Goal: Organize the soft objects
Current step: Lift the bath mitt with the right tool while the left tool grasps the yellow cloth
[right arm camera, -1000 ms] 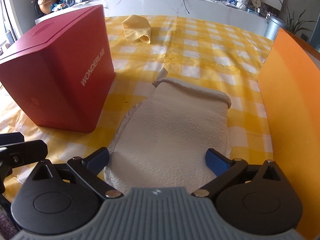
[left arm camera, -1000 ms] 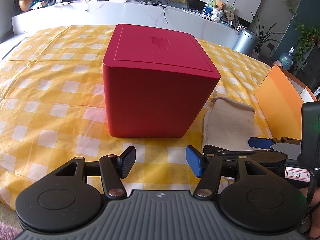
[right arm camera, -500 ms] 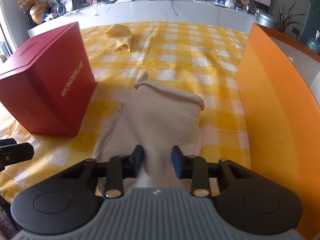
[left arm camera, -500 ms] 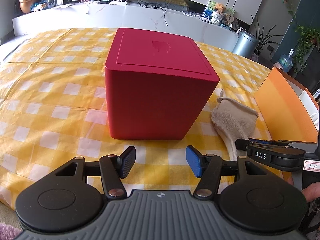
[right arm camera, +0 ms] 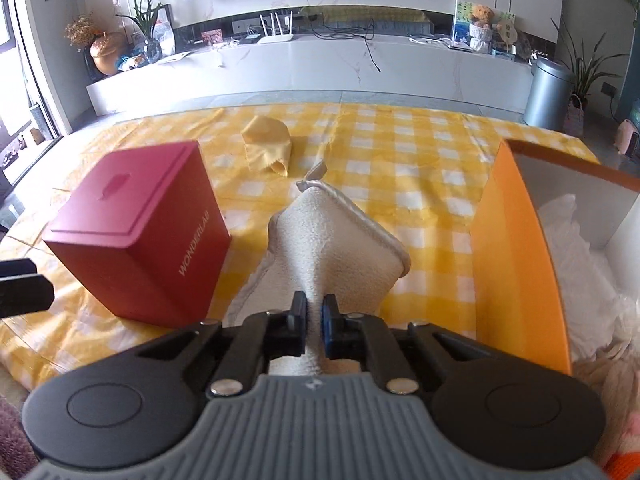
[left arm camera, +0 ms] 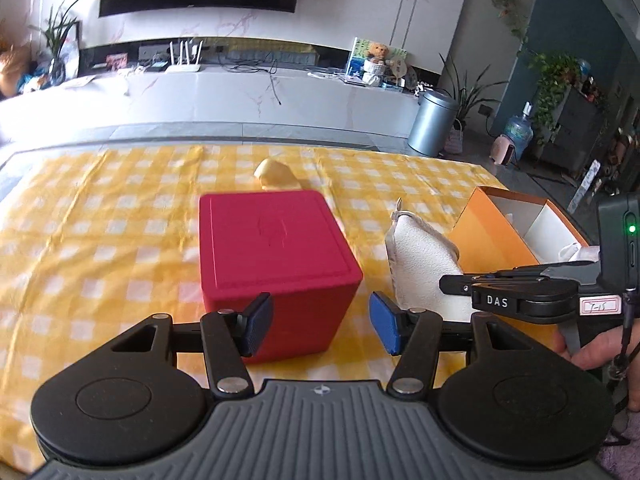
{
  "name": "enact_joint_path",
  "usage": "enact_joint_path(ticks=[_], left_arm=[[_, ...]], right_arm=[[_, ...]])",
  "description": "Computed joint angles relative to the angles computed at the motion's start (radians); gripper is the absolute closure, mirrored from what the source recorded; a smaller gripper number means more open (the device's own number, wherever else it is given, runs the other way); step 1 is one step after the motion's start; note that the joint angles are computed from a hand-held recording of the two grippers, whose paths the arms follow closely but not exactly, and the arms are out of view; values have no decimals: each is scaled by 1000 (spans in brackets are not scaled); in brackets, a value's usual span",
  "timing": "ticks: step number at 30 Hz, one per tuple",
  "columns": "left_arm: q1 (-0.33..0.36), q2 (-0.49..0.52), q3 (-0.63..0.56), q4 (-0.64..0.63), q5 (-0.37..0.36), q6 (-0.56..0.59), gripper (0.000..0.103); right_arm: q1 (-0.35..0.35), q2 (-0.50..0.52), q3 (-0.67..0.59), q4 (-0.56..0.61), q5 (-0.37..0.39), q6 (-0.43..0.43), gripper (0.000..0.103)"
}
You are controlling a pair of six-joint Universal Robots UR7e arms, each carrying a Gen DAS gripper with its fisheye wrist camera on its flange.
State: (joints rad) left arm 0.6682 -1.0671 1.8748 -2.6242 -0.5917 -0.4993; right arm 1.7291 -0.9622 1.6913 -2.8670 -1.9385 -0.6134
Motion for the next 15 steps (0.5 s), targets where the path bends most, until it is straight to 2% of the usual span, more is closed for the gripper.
enact_joint_path(ticks=[4,7,12,15], left_arm=[[79,25,-155,64,-49,212,38],[135,107,-316,91,-110,393,36],[235,279,-607,213,-193,677,18],[290,399,-782,309,-158,768,16]], right_arm=[[12,21,-104,102,42,7,97],[17,64,-198,168,53,9,97],[17,155,-346,262,58,7,97],[13,205,-411,291,49,12,97]])
